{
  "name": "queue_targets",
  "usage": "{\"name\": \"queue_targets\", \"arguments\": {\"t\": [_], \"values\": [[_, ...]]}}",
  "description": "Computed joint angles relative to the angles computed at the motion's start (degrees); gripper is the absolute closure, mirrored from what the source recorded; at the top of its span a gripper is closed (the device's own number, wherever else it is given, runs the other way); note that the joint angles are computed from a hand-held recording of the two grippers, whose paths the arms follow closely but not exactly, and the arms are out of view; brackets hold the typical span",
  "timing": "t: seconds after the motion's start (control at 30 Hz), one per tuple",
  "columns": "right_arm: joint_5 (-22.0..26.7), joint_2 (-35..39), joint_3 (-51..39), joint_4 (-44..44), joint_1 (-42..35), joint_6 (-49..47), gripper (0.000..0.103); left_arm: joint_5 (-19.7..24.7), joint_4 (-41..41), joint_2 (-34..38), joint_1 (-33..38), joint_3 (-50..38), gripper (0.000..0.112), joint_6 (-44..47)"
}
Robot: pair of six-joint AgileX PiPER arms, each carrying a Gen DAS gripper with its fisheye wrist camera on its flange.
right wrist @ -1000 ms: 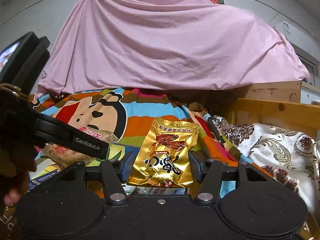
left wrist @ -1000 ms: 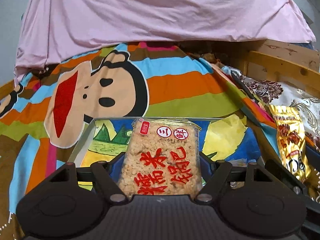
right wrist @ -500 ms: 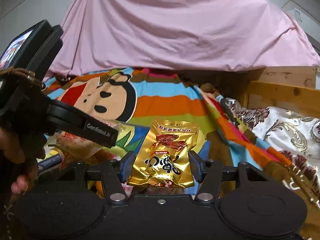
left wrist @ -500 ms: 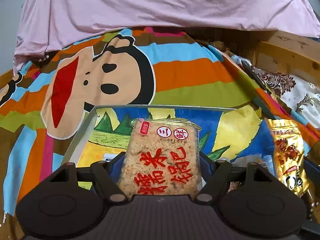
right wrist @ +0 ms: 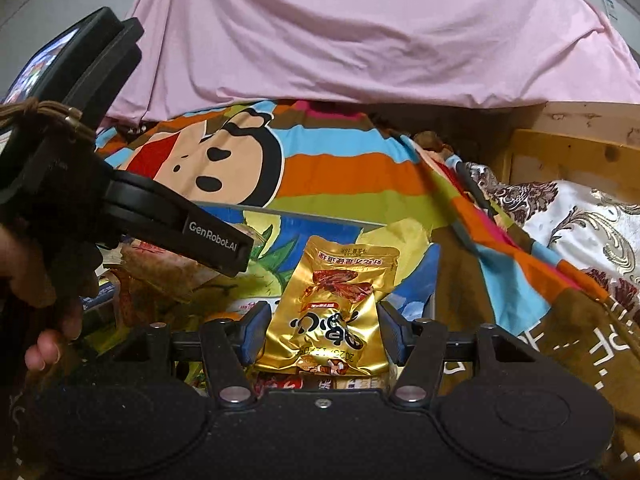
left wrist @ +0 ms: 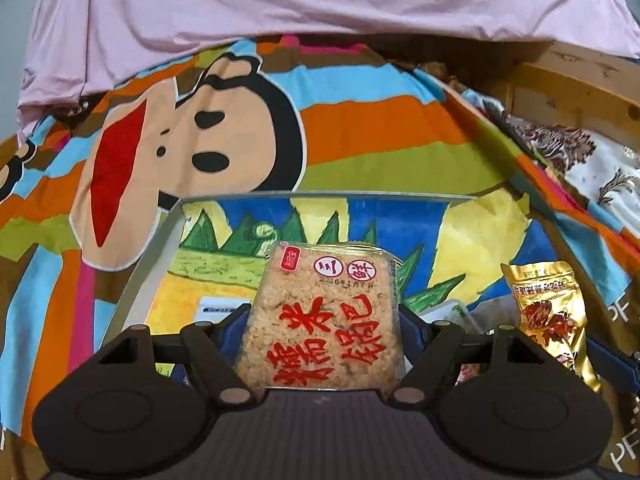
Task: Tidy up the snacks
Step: 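Lower the rice-cake bag into the tray with left tool while right tool lowers the gold packet there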
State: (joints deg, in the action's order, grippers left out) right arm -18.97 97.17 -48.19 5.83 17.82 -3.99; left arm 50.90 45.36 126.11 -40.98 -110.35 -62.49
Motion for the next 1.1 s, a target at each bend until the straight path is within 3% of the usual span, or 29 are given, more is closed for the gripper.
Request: {"name": "queue_targets", "arguments": {"t": [0.5, 1.1], "values": [[1.14, 0.64, -0.93, -2.65, -0.21, 1.60, 0.038, -0.01, -4.21, 0.33, 1.61, -0.41, 0.030, -0.31], [-2.77, -0.33, 0.43, -0.05, -0.02, 1.27, 0.017, -6.83, 1.39, -4.85, 2.26, 8.40, 0.016, -10.99]]}}
